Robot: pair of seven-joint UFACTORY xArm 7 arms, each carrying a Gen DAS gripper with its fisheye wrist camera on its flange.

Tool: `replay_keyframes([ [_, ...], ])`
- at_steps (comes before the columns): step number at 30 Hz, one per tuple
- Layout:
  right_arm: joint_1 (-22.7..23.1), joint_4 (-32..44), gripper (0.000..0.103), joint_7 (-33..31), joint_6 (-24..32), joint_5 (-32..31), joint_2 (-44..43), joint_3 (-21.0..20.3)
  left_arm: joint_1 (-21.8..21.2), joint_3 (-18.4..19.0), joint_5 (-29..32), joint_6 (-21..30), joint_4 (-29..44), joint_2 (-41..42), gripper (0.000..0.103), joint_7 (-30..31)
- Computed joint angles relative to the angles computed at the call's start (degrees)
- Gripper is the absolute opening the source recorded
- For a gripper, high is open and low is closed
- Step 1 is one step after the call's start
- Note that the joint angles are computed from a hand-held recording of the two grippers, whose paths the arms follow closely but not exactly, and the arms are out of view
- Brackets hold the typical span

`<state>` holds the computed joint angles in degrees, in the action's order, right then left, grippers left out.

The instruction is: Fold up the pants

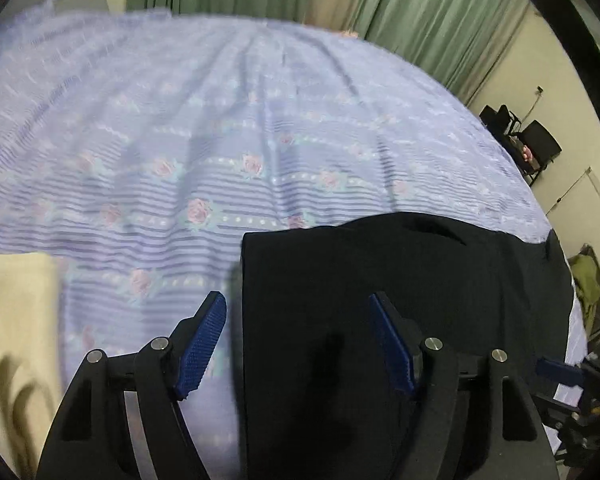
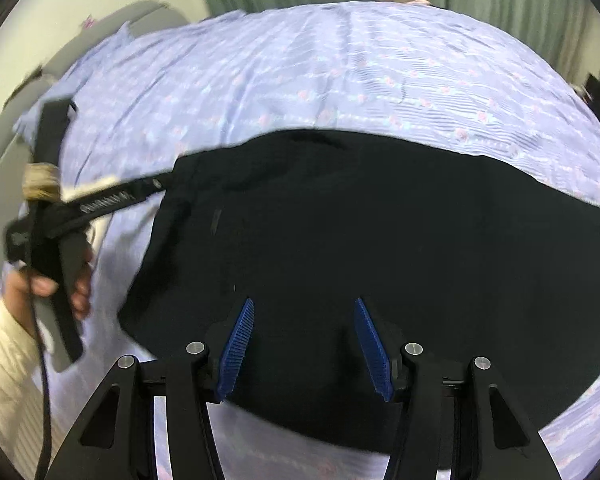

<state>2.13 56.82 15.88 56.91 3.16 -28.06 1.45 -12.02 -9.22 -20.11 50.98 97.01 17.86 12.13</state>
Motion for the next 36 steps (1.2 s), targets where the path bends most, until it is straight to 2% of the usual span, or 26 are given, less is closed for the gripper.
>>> replay_keyframes([
  [2,-0.27,0.99,0.053,1.08,-1.37,0.29,1.67,0.0,-0.11,0.17,0.45,3.95,5.58,4.89,0.058,-1.92],
  [5,-0.09,2.07,0.053,0.92,-2.09,0.04,3.17,0.09,0.35,-0.31,-0.06,5.76,8.74,7.92,0.053,-2.03],
  [6,0.09,2.45,0.053,1.2,-2.64,-0.25,3.93,0.6,-0.09,-0.17,0.89,5.73,9.0,8.1,0.049,-2.17],
  [9,0.6,2.05,0.053,1.13,-3.18,-0.3,3.59,0.79,-1.83,1.03,5.45,4.69,8.06,6.55,0.031,-3.85],
  [10,0.74,1.9,0.053,1.18,-3.28,-0.22,3.43,0.81,-2.12,1.19,6.03,3.04,7.19,5.64,0.016,-4.69],
  [11,0.81,1.73,0.053,1.29,-3.38,-0.16,3.22,0.8,-2.14,1.45,6.12,0.27,5.81,4.37,0.01,-5.97],
  [13,0.93,1.77,0.053,1.68,-3.85,-0.05,3.15,0.89,-0.14,0.33,2.24,-1.53,6.71,4.9,0.009,-6.51],
  [16,0.92,1.94,0.053,1.96,-4.17,-0.82,3.69,1.19,-1.56,1.48,5.75,0.53,11.36,8.75,0.009,-9.6],
  [18,0.82,2.41,0.053,2.31,-3.83,-1.7,4.08,1.54,-1.94,1.48,6.69,-1.08,10.4,8.88,0.009,-10.67],
  [21,0.31,2.42,0.053,3.31,-3.32,-3.11,3.8,1.8,-2.38,1.66,8.93,1.53,13.18,10.91,0.01,-11.29],
  [23,-0.1,2.96,0.053,4.24,-2.35,-3.9,3.85,1.87,-3.28,2.56,11.16,2.0,13.28,10.63,0.015,-13.18],
  [24,-0.38,2.96,0.053,4.78,-2.07,-4.17,3.47,1.75,-3.84,3.26,13.98,1.27,11.54,9.02,0.02,-14.04],
  [26,-0.73,2.6,0.053,5.84,-2.06,-4.34,2.25,1.61,-7.35,6.11,23.07,0.52,9.76,6.27,0.038,-16.01],
  [27,-0.81,2.43,0.053,5.83,-2.14,-3.99,1.49,1.11,-7.69,6.03,25.26,-0.62,7.97,4.36,0.051,-15.49],
  [28,-0.83,2.11,0.054,5.6,-2.01,-3.6,0.49,0.65,-7.4,5.28,25.99,-3.06,4.46,0.91,0.058,-13.93],
  [29,-0.89,1.71,0.055,5.05,-2.01,-3.14,-0.68,0.0,-6.78,4.39,25.33,-3.97,2.82,-1.21,0.059,-12.52],
  [31,-1.44,1.24,0.064,4.37,-1.49,-2.97,-3.27,-0.74,-5.97,2.71,23.07,-4.61,-1.54,-6.82,0.067,-10.25],
  [32,-1.81,1.16,0.068,3.86,-1.08,-3.11,-4.52,-1.07,-5.78,2.19,22.11,-4.79,-3.2,-8.92,0.068,-9.57],
  [36,-3.67,2.46,0.069,0.44,3.3,-4.83,-10.66,-2.54,-6.75,-0.18,18.27,-2.17,-7.74,-17.47,0.072,-6.84],
])
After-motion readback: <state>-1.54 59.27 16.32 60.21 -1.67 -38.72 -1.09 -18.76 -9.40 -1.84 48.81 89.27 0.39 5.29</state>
